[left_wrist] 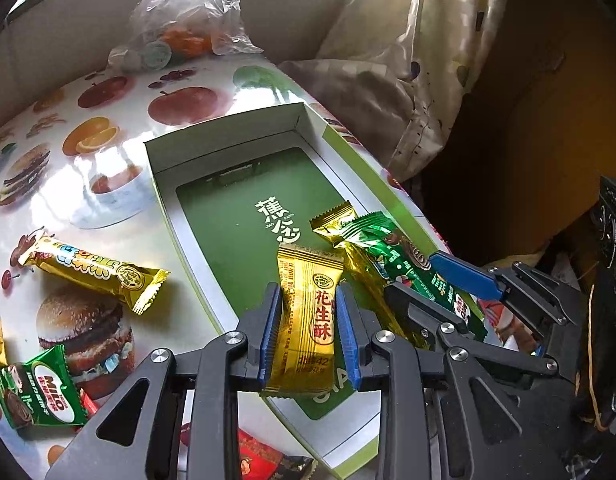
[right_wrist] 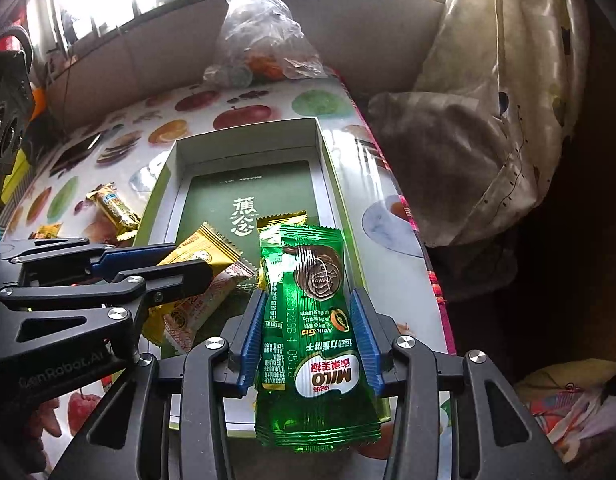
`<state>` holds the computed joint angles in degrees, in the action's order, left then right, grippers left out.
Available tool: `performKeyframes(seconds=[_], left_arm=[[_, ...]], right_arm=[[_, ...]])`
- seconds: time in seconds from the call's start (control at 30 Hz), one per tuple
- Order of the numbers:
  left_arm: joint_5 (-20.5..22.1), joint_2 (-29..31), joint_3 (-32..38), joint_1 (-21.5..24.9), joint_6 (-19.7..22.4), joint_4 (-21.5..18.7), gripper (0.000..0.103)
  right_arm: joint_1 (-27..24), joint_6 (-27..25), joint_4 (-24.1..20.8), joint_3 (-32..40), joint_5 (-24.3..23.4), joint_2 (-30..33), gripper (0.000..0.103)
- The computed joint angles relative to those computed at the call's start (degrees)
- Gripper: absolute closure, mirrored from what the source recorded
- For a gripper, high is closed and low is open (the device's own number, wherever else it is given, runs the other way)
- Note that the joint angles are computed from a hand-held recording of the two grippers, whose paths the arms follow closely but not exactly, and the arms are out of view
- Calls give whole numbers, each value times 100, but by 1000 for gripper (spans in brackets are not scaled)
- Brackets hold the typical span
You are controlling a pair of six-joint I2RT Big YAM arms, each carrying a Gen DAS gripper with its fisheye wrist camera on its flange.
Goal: Organize snacks
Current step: 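Open the left tool to drop the yellow pack while the right tool releases the Milo packet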
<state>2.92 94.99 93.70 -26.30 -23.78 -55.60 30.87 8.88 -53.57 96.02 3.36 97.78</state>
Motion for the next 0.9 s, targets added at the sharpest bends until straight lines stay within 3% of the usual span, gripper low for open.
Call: performKeyframes(seconds=[0.13, 0.17, 0.23, 0.9], left_arm=[[-30, -66, -64, 22, -57, 31, 65], [-22, -87, -84, 27, -62, 48, 58], [0, -137, -137, 42, -79, 79, 53], [-121, -674, -528, 108, -90, 266, 53]], right_arm=[[-14, 83, 29, -6, -50, -9, 59], [-14, 94, 36, -8, -58, -15, 57], [-7, 103, 74, -27, -122, -39, 50], [154, 188, 155, -70, 180, -201, 47]])
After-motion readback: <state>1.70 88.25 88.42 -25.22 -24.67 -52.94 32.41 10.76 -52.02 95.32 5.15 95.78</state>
